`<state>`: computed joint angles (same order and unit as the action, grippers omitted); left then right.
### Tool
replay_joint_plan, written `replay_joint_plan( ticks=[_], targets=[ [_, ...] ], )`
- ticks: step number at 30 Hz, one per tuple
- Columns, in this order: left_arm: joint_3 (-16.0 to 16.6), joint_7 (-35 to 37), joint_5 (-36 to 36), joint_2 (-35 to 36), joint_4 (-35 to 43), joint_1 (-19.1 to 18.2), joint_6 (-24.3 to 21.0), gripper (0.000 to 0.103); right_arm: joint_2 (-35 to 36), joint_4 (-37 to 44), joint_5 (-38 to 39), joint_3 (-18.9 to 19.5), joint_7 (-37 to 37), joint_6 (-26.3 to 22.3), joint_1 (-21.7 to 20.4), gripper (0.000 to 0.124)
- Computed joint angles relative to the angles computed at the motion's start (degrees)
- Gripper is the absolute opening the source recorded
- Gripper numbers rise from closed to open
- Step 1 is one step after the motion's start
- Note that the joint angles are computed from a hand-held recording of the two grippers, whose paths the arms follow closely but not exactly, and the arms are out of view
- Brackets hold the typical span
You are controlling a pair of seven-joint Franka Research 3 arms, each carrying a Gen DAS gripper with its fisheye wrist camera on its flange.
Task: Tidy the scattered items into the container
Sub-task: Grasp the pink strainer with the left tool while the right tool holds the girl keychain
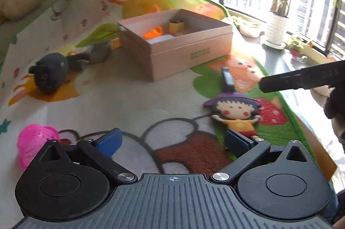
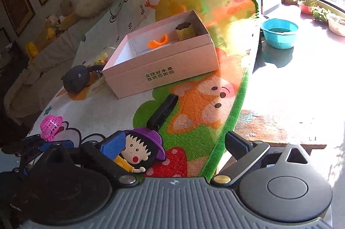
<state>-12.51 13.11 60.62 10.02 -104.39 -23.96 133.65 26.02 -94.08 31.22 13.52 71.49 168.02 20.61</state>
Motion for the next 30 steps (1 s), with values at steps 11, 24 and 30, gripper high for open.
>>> replay_joint_plan(
  ticks=[11, 24, 30],
  targets=[
    [1.41, -10.87, -6.15, -4.77, -6.59, 6.63, -4.20, 0.103, 0.04, -3.10, -6.97, -1.81, -0.03, 3.31, 5.22, 0.103],
    [2.75, -4.35, -0.12, -1.02, -5.14, 5.15, 17.94, 0.103, -4.24, -8.08, -8.19, -0.88, 0.25, 2.74, 4.51, 0.089],
    [1.18, -10.42, 4.91, -3.48, -7.06, 3.71, 10.29, 0.103, -2.27, -5.86, -13.70, -5.43, 3.90, 2.66, 9.57, 0.089]
  ],
)
